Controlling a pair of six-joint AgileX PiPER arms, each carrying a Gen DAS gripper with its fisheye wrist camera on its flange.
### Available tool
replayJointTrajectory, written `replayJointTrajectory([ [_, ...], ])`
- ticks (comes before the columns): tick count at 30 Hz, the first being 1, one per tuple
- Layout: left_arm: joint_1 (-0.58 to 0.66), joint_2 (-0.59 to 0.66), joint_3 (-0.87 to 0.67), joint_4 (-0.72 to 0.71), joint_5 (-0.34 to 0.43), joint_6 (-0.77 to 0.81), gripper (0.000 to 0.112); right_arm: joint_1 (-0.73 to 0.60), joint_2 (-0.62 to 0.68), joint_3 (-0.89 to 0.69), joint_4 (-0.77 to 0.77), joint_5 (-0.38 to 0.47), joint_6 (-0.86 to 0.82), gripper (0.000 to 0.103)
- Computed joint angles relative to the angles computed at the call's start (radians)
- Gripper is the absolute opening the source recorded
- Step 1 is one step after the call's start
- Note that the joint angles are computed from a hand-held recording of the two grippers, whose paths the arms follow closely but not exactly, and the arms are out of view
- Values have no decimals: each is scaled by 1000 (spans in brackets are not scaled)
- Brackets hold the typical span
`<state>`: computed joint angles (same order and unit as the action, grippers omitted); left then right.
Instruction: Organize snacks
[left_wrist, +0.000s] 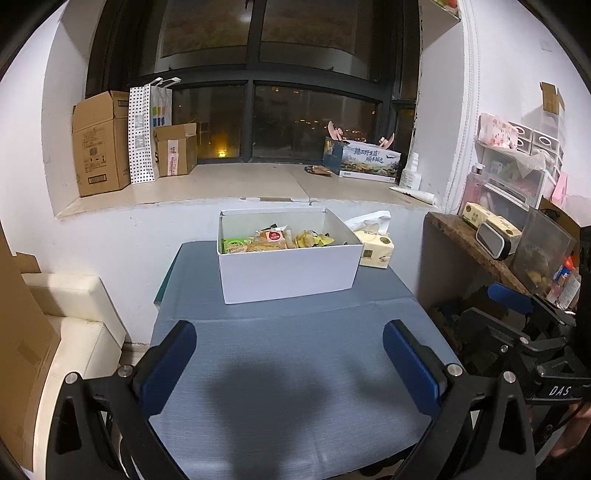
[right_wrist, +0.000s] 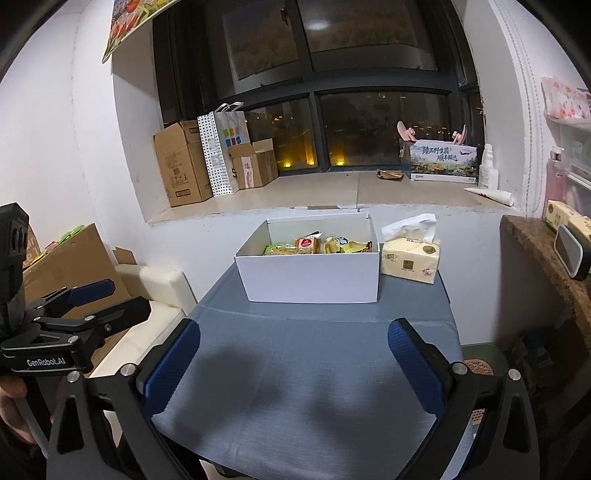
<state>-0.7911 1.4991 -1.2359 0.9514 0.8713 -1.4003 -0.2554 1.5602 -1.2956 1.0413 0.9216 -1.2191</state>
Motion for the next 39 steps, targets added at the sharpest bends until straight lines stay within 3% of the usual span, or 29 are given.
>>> replayJointTrajectory([
  [39, -13, 15, -8, -8, 0, 9, 103, -7, 4, -7, -6, 11, -2, 103],
])
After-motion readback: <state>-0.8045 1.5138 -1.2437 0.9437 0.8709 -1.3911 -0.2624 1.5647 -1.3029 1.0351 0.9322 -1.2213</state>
